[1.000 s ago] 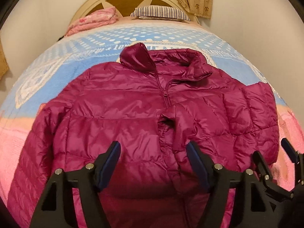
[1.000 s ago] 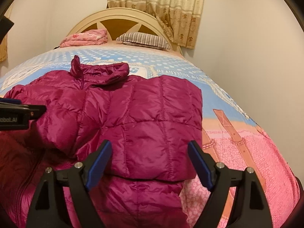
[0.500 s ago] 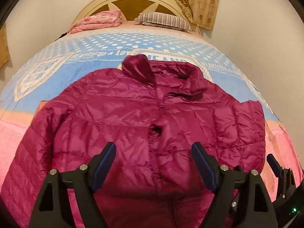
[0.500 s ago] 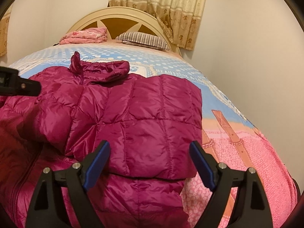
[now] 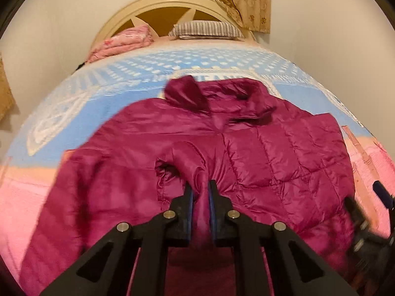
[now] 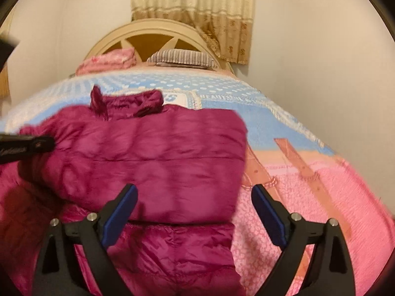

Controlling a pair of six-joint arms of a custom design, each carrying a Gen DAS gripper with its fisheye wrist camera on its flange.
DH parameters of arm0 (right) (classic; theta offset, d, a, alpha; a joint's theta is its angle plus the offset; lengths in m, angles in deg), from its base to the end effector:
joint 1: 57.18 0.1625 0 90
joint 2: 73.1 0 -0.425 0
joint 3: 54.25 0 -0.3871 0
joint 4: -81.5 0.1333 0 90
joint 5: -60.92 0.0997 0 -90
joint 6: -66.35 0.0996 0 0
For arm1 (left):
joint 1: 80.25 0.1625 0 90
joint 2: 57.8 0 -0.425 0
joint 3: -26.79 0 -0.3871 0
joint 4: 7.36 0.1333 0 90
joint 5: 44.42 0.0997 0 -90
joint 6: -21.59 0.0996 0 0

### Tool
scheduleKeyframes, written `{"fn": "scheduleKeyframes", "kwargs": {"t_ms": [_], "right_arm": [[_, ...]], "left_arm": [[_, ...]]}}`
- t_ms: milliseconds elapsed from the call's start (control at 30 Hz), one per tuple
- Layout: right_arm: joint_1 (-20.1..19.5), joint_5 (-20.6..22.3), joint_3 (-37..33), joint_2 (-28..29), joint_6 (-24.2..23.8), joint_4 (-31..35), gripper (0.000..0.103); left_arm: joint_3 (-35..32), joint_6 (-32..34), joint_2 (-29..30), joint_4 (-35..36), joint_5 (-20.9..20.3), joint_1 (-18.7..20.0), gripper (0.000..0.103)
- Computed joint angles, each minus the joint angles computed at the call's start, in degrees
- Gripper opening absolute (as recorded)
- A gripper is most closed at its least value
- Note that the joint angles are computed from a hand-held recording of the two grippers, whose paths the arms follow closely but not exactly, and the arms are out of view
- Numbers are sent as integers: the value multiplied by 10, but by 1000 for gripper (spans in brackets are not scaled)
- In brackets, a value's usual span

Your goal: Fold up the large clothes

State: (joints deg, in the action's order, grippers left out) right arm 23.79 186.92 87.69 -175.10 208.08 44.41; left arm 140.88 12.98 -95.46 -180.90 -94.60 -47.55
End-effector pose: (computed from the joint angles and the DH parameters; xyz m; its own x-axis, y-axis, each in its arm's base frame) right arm 0.0293 -0.2922 0.2261 -0.5598 0.5245 0.6415 -0.4317 0.4763 -0.7660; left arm -0.3443 -0.4552 -0.0177 -0.6012 0.5165 -0.6098 0.7535 0.6204 -0.2175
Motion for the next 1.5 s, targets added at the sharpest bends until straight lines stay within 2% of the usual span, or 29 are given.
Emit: {"fn": "scheduleKeyframes", "kwargs": {"t_ms": [133, 233, 367, 467, 500, 533, 567, 600, 633, 667, 700, 767, 867, 933, 967, 1033, 1100, 1167, 1300, 1500], "right_arm": [[-39, -45, 10, -62, 73, 64, 95], [-53, -48, 0, -69, 97, 104, 95], [-57, -30, -18, -57, 113, 139, 95], [-40, 4, -32, -40, 91, 154, 95], [-34, 13, -33, -38, 80, 153, 95], [-18, 33, -39, -36, 63, 156, 95], [-15, 35, -42, -39, 56, 161, 93], [-3, 41, -49, -43, 52, 173, 90], [1, 41, -55, -45, 53, 182, 89], [6, 43, -65, -46, 56, 193, 87], [14, 45, -77, -44, 57, 201, 83], [21, 44, -94, -37, 45, 198, 76], [11, 2, -124, -15, 52, 212, 70], [5, 0, -147, 21, 43, 197, 64], [-1, -11, -156, 35, 48, 204, 64], [-23, -52, -176, 66, 60, 235, 63], [-31, -55, -185, 89, 62, 240, 63], [-45, -51, -196, 118, 66, 250, 63], [-62, -56, -205, 137, 72, 268, 63], [-62, -39, -211, 150, 70, 270, 63]], "left_arm": [[36, 14, -31, -5, 23, -1, 10], [56, 11, -42, 15, 38, -1, 10], [65, 18, -28, 13, 71, -3, 14], [65, 29, -27, 4, 73, 2, 14], [63, 29, -28, 3, 73, 1, 18], [62, 27, -29, 2, 82, -1, 32], [63, 26, -28, -6, 100, -7, 43], [66, 28, -26, -29, 124, -14, 69], [70, 30, -24, -53, 142, -21, 85], [76, 43, -20, -93, 159, -27, 88], [78, 55, -16, -131, 175, -33, 89], [68, 56, -13, -146, 181, -37, 89], [43, 26, -8, -112, 149, -33, 89], [22, 27, 11, -94, 134, -29, 89], [11, 42, 29, -97, 134, -27, 89], [-7, 63, 71, -106, 175, -25, 89], [-21, 45, 90, -66, 183, -9, 89], [-25, 17, 92, -33, 169, 8, 89], [-31, -2, 82, -13, 125, 31, 92], [-38, -12, 87, -4, 112, 39, 96]]}}
